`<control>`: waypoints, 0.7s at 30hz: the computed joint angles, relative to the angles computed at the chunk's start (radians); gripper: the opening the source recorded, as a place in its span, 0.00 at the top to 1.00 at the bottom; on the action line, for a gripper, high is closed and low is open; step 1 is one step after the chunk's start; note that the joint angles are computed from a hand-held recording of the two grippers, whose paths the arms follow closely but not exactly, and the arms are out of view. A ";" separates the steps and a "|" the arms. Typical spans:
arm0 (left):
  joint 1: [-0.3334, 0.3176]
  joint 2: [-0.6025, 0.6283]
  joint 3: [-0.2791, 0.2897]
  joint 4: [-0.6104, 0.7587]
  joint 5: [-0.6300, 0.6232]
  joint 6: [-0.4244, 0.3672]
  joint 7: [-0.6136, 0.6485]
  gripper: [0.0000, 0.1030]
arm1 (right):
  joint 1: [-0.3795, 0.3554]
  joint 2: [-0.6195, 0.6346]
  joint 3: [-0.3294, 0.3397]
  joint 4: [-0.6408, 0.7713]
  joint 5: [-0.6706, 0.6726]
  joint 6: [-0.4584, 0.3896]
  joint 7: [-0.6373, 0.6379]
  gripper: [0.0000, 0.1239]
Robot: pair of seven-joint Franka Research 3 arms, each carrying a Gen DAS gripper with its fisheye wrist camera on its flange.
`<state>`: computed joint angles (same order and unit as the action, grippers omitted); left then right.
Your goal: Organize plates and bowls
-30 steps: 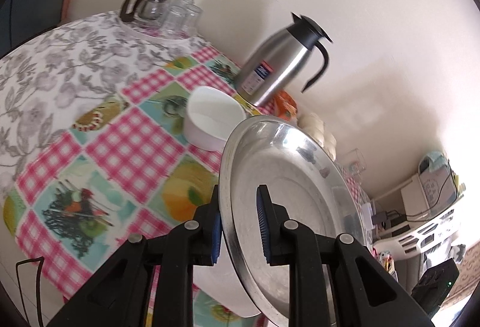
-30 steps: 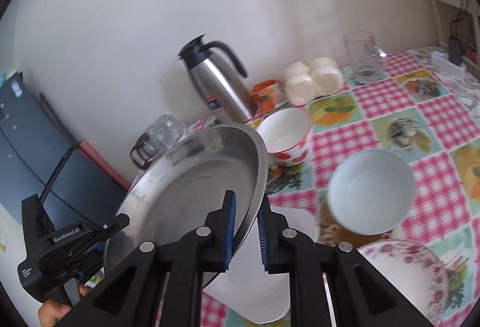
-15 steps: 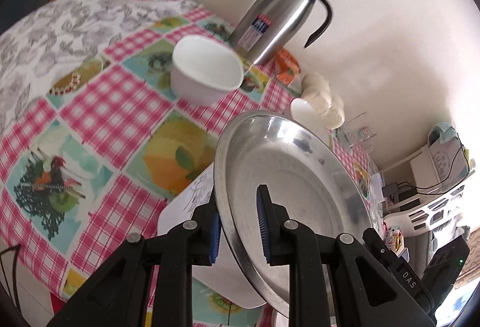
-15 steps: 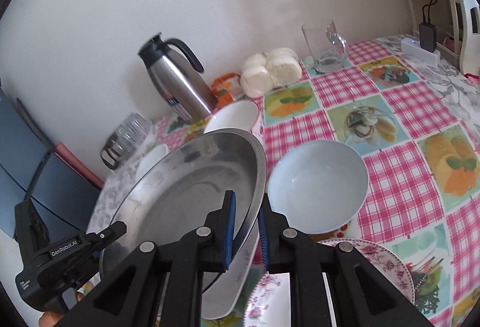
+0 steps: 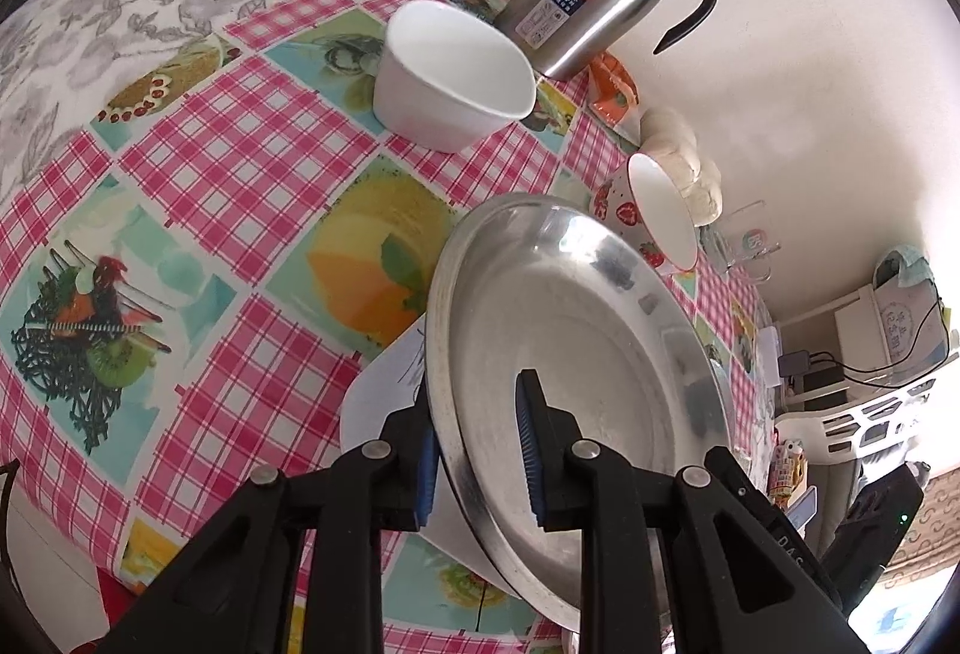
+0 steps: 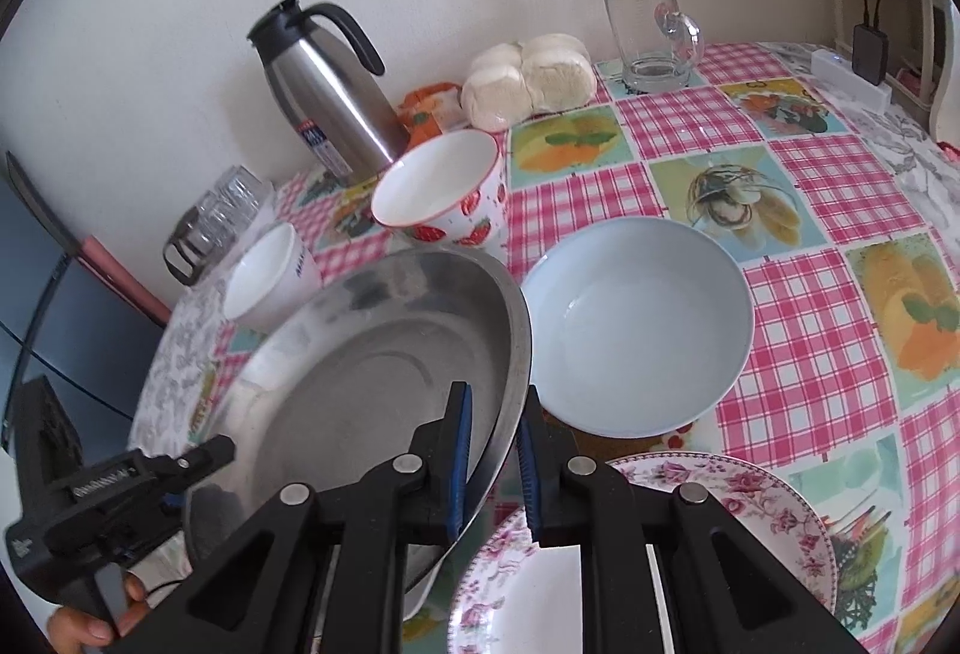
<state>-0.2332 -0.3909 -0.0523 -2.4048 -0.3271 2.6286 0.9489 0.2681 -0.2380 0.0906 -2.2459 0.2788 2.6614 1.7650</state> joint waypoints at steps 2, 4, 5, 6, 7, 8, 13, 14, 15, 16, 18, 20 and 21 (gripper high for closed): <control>-0.005 0.011 0.008 0.008 -0.015 -0.018 0.004 0.77 | -0.006 0.005 0.007 0.005 -0.025 -0.013 0.012 0.86; -0.004 0.020 0.010 0.013 -0.029 -0.039 0.007 0.77 | -0.010 0.012 0.011 0.011 -0.047 -0.028 0.023 0.86; -0.004 0.023 0.012 0.014 -0.040 -0.049 0.009 0.77 | -0.010 0.015 0.011 0.013 -0.052 -0.034 0.026 0.86; -0.005 0.028 0.015 0.015 -0.053 -0.058 0.012 0.77 | -0.010 0.017 0.011 0.015 -0.057 -0.040 0.029 0.86; -0.005 0.030 0.016 0.015 -0.066 -0.065 0.016 0.77 | -0.011 0.019 0.011 0.017 -0.062 -0.046 0.033 0.86; -0.006 0.038 0.018 0.016 -0.082 -0.070 0.020 0.77 | -0.011 0.022 0.011 0.019 -0.067 -0.051 0.036 0.86; 0.000 0.044 0.017 0.008 -0.141 -0.090 0.030 0.73 | -0.008 0.033 0.006 0.028 -0.070 -0.078 0.037 0.86; -0.006 0.042 0.021 0.002 -0.168 -0.083 0.043 0.71 | -0.007 0.036 0.005 0.030 -0.071 -0.085 0.038 0.86; -0.005 0.035 0.021 -0.004 -0.178 -0.084 0.050 0.71 | -0.008 0.038 0.006 0.032 -0.074 -0.091 0.041 0.86; -0.003 0.036 0.019 -0.002 -0.179 -0.088 0.052 0.70 | -0.009 0.039 0.007 0.033 -0.081 -0.095 0.046 0.86; 0.003 0.036 0.011 -0.001 -0.171 -0.092 0.055 0.70 | -0.009 0.043 0.004 0.036 -0.080 -0.106 0.049 0.86; 0.008 0.046 0.004 0.012 -0.162 -0.098 0.051 0.70 | -0.009 0.044 0.002 0.037 -0.077 -0.109 0.049 0.86; 0.008 0.047 0.003 0.014 -0.162 -0.100 0.052 0.70 | -0.009 0.044 0.002 0.038 -0.077 -0.109 0.050 0.86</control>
<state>-0.2247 -0.3439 -0.0491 -2.3913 -0.4888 2.5287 1.0007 0.2596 -0.1943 0.0924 -2.2084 0.2022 2.5523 1.8150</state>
